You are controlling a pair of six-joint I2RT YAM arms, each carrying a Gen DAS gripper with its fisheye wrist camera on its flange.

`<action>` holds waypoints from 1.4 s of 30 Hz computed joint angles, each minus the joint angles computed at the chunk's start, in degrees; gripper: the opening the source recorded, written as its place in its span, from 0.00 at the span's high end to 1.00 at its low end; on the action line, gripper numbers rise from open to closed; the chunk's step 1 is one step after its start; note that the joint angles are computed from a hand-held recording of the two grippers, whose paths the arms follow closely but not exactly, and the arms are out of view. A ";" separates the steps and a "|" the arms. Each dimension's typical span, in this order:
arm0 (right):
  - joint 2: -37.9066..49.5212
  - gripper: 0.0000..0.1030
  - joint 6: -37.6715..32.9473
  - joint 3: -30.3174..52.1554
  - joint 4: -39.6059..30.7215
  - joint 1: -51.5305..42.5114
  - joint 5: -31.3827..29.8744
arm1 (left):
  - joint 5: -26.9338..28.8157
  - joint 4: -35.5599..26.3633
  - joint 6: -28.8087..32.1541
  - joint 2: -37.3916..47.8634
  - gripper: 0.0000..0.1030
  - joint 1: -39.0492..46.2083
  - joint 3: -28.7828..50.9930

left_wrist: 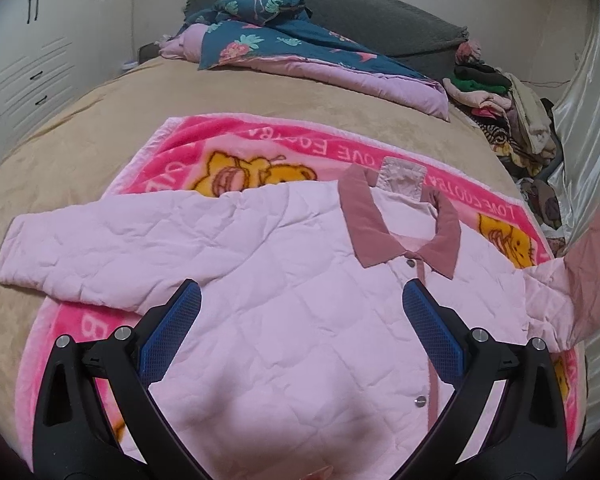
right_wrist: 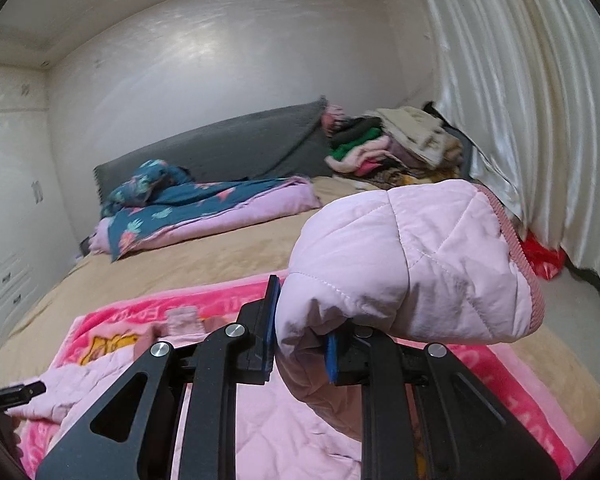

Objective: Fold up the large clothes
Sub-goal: 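Carry the held sleeve across the jacket front toward the left tool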

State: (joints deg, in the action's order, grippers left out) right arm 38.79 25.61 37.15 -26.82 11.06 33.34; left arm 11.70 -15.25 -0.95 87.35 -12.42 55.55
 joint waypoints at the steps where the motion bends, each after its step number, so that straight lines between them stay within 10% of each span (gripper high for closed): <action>1: 1.32 0.83 0.32 0.45 0.43 1.77 0.87 | 0.70 0.44 -0.24 0.02 0.08 0.61 -0.25; 42: 67.21 0.82 -4.76 22.23 22.12 25.54 -0.22 | 24.74 0.46 -3.42 14.39 0.08 12.04 6.99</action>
State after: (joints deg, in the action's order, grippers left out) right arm 106.00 20.85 59.38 -4.69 36.59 33.12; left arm 36.44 -14.79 -4.37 101.74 -0.38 62.53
